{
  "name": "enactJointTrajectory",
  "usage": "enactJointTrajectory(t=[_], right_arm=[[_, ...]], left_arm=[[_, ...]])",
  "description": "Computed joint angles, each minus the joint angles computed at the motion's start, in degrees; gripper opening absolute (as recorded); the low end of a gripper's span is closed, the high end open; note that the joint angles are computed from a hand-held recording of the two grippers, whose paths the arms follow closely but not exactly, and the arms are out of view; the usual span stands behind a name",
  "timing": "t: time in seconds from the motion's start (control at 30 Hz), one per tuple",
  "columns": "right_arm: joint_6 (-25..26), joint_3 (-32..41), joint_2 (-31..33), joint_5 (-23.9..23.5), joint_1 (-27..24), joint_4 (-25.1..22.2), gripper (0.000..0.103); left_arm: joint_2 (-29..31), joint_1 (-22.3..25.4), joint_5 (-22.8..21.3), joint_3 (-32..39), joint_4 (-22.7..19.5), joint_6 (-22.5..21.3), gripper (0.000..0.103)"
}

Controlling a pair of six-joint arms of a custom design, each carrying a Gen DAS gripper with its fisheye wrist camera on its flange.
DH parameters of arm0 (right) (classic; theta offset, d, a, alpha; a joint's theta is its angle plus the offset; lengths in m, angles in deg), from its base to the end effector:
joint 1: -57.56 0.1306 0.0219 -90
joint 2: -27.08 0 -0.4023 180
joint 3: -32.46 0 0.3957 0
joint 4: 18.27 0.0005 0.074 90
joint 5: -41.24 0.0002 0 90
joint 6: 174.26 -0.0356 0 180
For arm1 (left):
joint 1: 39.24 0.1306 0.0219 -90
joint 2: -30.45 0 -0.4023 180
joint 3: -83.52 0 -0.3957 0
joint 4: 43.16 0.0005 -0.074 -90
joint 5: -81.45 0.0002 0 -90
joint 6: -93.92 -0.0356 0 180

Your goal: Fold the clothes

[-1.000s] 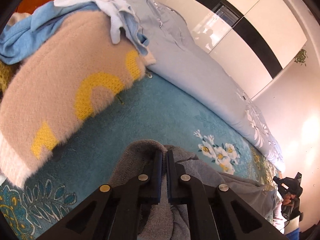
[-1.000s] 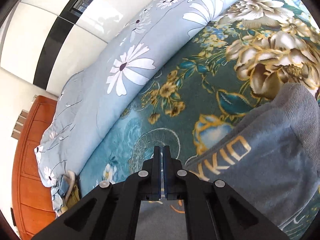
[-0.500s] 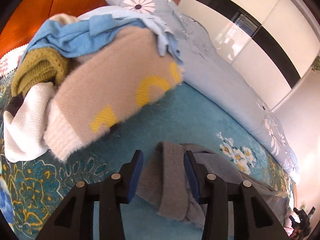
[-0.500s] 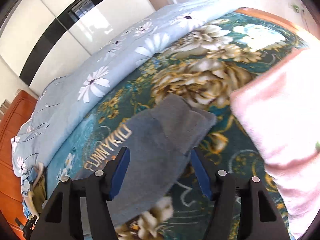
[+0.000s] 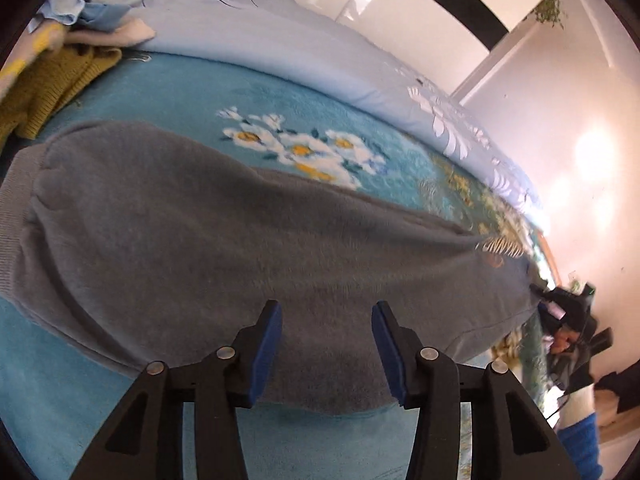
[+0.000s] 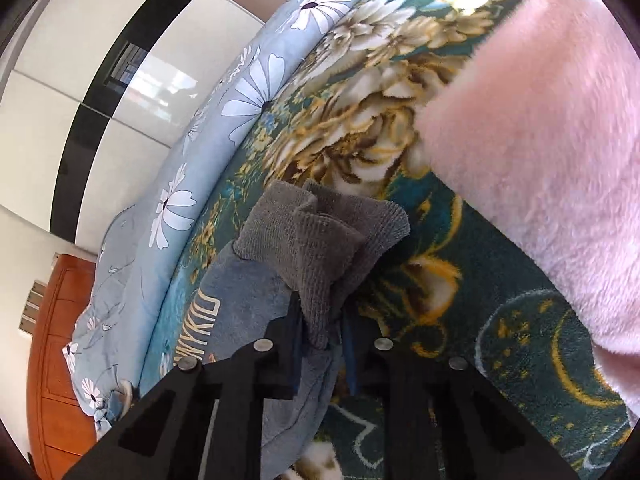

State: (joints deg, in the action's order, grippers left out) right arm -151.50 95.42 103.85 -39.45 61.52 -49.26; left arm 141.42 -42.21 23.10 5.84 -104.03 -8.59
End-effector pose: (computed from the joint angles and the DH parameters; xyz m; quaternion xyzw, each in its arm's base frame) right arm 0.3909 0.0208 0.3507 0.5093 0.7670 0.1620 0.3551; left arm 0.5916 -0.0499 0.3490 0.1755 0.9316 -0.2532 0.1928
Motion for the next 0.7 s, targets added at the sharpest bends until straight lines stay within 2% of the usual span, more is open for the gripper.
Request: enactJointTrajectory(t=[0.03, 0.1, 0.2, 0.3, 0.4, 0.5, 0.57, 0.7], right_arm=[[2.3, 2.3, 0.2, 2.2, 1.1, -2.1, 0.016], [7.2, 8.0, 1.1, 7.0, 4.3, -6.3, 0.016], [16.5, 19.2, 5.3, 15.2, 11.1, -14.2, 0.016], [23.6, 29.8, 11.6, 20.8, 17.9, -20.1, 0.016], [27.6, 38.8, 18.6, 22.9, 23.3, -24.1, 0.015], [31.1, 46.3, 25.7, 24.1, 28.1, -27.1, 0.015], [31.6, 49.4, 30.0, 22.9, 30.4, -27.5, 0.015], [33.1, 55.5, 39.6, 20.1, 34.1, -31.1, 0.015]], left_arm=[[0.1, -0.9, -2.7, -0.6, 0.2, -0.8, 0.050], [0.0, -1.0, -3.2, -1.7, 1.2, -0.1, 0.050], [-1.5, 1.8, 2.3, -2.5, 2.2, 2.7, 0.050], [-3.1, 6.0, 4.1, -3.3, 4.9, 6.7, 0.051], [-4.3, 10.6, 4.5, -4.3, 8.5, 12.5, 0.054], [-4.6, 14.5, 2.9, -4.9, 11.3, 17.5, 0.057], [-3.8, 16.7, 3.1, -4.9, 11.4, 20.1, 0.059], [-0.2, 19.6, 5.9, -4.0, 8.2, 24.4, 0.059]])
